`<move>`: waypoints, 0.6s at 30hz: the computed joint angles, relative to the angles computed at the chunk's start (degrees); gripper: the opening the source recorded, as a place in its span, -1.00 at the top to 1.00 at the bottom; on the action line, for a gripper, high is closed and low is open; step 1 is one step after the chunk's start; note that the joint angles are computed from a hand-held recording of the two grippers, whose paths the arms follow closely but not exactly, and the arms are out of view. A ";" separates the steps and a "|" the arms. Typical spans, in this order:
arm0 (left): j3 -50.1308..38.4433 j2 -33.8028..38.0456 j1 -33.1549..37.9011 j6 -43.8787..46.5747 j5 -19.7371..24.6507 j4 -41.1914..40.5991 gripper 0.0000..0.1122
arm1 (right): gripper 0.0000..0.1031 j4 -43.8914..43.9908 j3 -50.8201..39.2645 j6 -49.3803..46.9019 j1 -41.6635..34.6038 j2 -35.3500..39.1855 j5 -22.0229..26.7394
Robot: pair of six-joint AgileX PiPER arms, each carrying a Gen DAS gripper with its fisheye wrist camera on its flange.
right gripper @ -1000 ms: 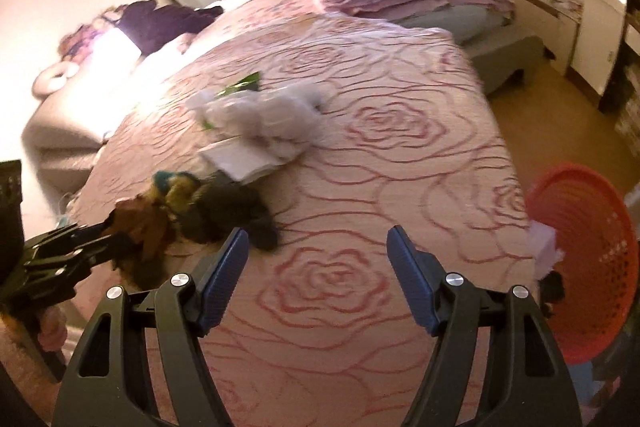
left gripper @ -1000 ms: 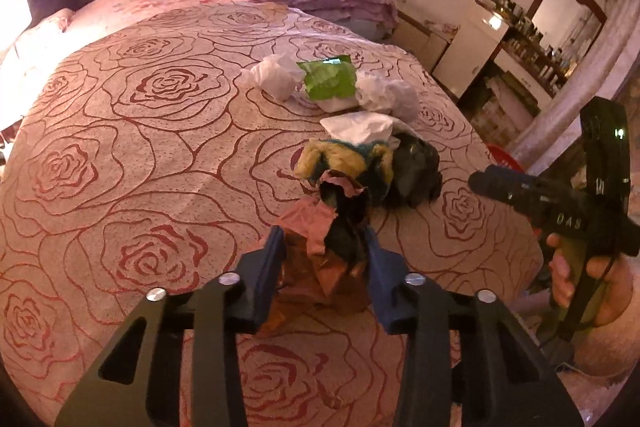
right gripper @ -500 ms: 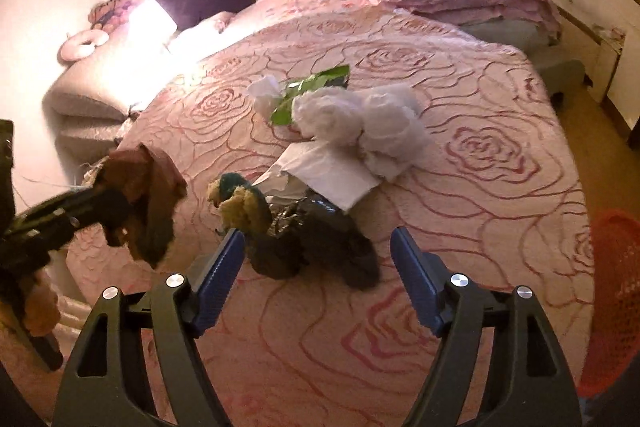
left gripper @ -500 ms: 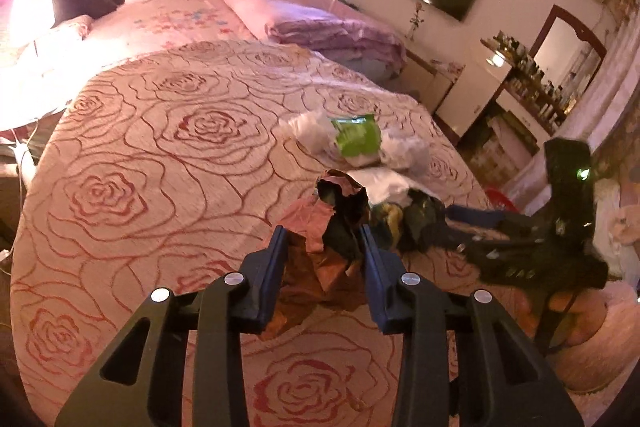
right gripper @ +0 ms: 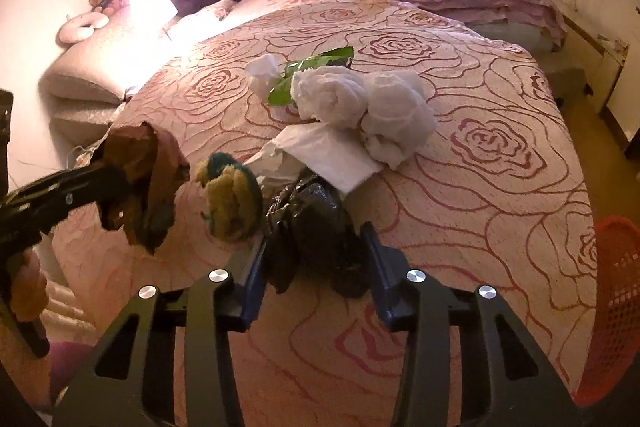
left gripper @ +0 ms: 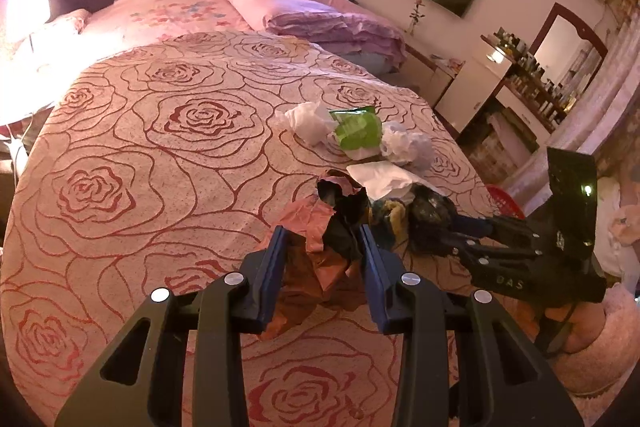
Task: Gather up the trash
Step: 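Grasp the dark crumpled plastic with the right gripper while the left holds the flowers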
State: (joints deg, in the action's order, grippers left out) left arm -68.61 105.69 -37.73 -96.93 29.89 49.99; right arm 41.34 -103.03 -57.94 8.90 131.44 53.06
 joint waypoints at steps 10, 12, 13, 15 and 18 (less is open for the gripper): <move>-4.42 1.68 -0.67 4.10 1.51 -2.18 0.39 | 0.21 2.40 4.76 -2.73 -5.19 -3.40 0.21; -5.56 1.97 -0.93 5.06 1.75 -2.39 0.39 | 0.21 2.79 5.00 -2.52 -6.08 -3.85 -0.15; -6.24 2.16 -1.05 5.78 1.96 -2.65 0.39 | 0.21 2.95 4.89 -2.47 -6.35 -3.83 -0.29; -7.81 2.56 -1.29 7.43 2.49 -3.28 0.39 | 0.21 3.46 4.78 -2.25 -7.29 -4.14 -0.72; -9.87 3.02 -1.50 9.18 2.97 -3.79 0.39 | 0.21 3.75 4.24 -1.69 -8.23 -4.28 -1.25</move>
